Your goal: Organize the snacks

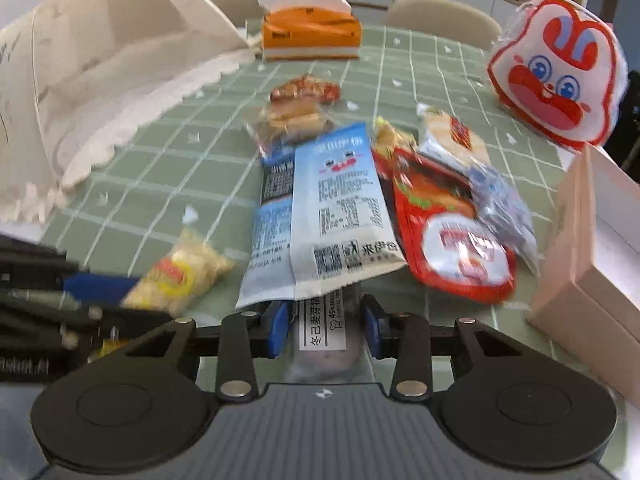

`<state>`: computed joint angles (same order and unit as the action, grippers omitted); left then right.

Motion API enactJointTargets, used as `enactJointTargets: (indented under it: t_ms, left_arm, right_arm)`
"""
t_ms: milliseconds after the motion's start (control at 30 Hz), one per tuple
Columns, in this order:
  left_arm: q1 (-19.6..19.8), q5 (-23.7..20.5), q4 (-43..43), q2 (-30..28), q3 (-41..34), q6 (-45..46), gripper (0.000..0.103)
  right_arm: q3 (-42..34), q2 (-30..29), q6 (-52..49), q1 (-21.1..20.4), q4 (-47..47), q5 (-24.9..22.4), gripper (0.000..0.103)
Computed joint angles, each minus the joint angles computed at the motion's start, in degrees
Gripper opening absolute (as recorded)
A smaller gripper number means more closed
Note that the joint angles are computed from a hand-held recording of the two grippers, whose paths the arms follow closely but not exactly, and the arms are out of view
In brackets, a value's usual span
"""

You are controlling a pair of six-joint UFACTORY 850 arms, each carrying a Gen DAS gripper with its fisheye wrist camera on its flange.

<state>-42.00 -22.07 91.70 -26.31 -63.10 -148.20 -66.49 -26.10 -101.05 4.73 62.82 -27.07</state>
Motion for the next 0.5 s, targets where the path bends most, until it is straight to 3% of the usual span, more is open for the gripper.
enactJointTargets:
  t_ms: [133, 233, 400, 467, 500]
  left_arm:
    - [0.00, 1.63, 1.65, 0.39, 0.40, -2.33, 0.033]
    - [-0.65, 0.95, 0.41, 0.12, 0.07, -0.47, 0.033]
    - [-2.32, -2.43, -8.14, -1.33, -2.32, 10.30, 0.034]
    - [-2.78, -3.56, -9.03, -1.67, -2.72, 11.01, 0.034]
    - [-2.93, -3.75, -9.06, -1.68, -2.75, 10.65, 0.034]
  right_arm:
    - [2.08, 2.18, 10.07, -2.38, -6.85, -1.35, 0.037]
    - [4.81, 4.03, 5.86, -3.69, -5.15, -2.16, 0.038]
    - [5.57, 3.23, -4.64, -4.12, 5.73, -1.85, 0.044]
    - [5.22, 2.88, -5.93, -3.77, 6.67, -1.43, 0.044]
    - [4.99, 2.96, -5.04, -3.78, 5.02, -1.76, 0.040]
